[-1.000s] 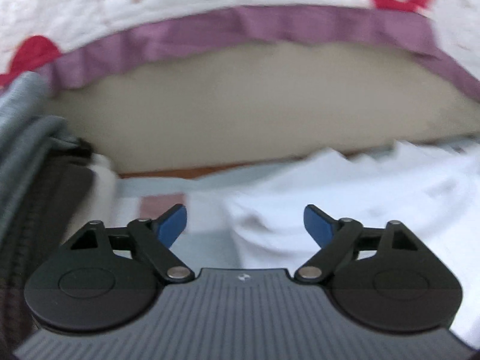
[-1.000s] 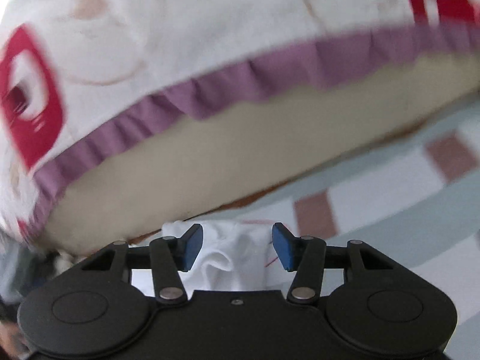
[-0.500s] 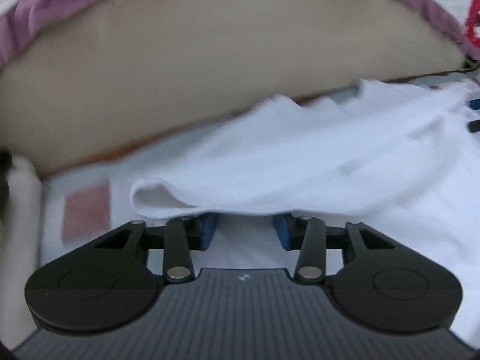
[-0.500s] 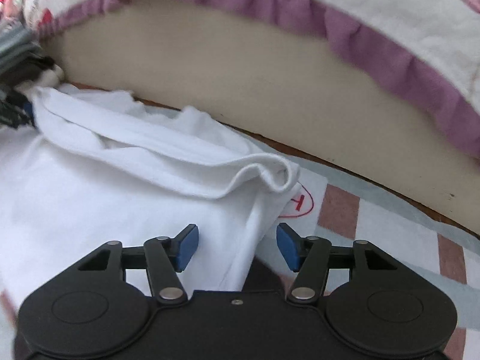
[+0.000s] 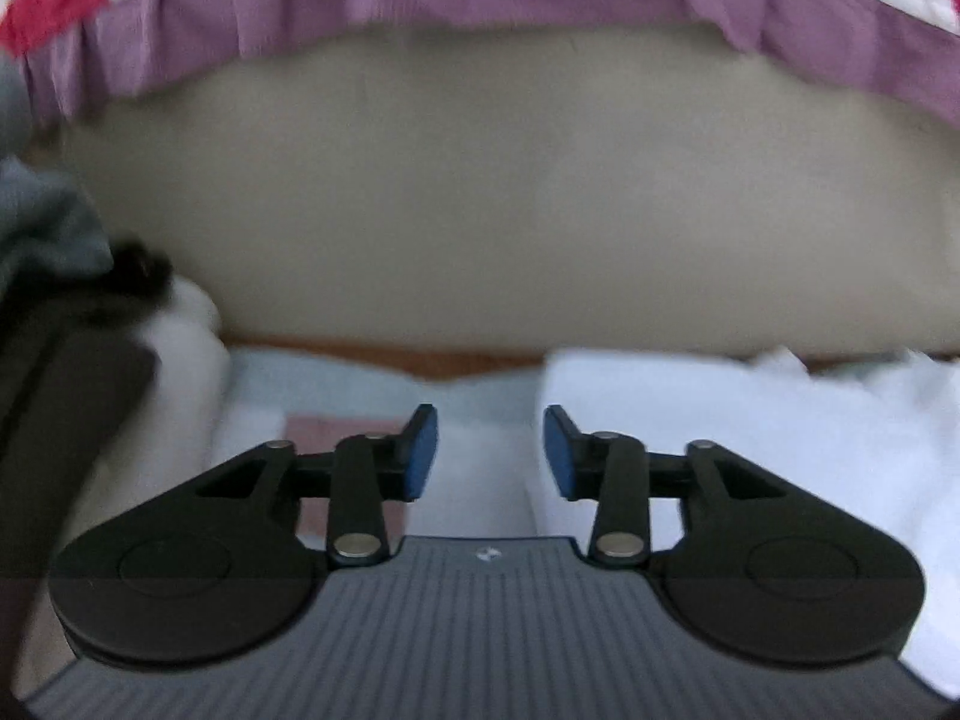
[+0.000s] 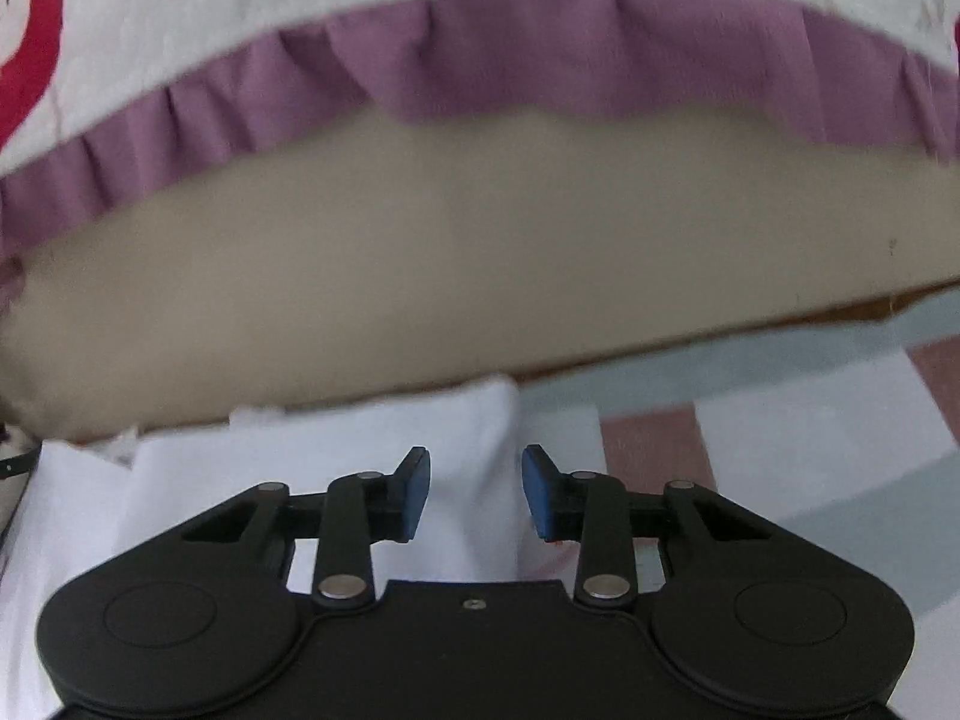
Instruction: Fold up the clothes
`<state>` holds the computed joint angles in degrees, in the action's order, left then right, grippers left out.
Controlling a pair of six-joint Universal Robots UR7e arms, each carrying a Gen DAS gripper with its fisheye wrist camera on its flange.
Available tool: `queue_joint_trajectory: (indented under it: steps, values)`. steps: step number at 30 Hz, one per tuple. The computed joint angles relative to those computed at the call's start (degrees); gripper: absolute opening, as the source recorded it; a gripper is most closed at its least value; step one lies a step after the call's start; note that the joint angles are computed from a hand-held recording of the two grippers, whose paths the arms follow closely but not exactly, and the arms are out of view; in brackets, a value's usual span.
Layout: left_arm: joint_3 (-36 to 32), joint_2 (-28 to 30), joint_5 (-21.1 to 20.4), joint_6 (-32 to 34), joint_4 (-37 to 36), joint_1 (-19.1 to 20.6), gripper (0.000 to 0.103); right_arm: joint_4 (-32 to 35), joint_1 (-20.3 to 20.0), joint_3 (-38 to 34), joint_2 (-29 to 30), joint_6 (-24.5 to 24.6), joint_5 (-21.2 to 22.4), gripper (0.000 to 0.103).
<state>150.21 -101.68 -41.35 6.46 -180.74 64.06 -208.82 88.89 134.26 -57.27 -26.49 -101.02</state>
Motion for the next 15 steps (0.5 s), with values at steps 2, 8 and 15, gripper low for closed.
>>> queue_joint_trajectory:
  steps: [2,8,15]
  values:
    - [-0.38,-1.42,-4.40,-0.70,3.30,2.01,0.046,0.33,-0.43,0.58,-0.12,1.05,-0.30,0.062]
    - [-4.65,5.86,-10.91,3.84,3.28,5.37,0.004,-2.59,-0.83,0.53,2.00,0.25,2.15,0.061]
    - [1.06,8.48,2.47,14.17,-15.62,-5.94,0.005,-20.29,-0.20,3.25,6.64,-8.47,5.68,0.006]
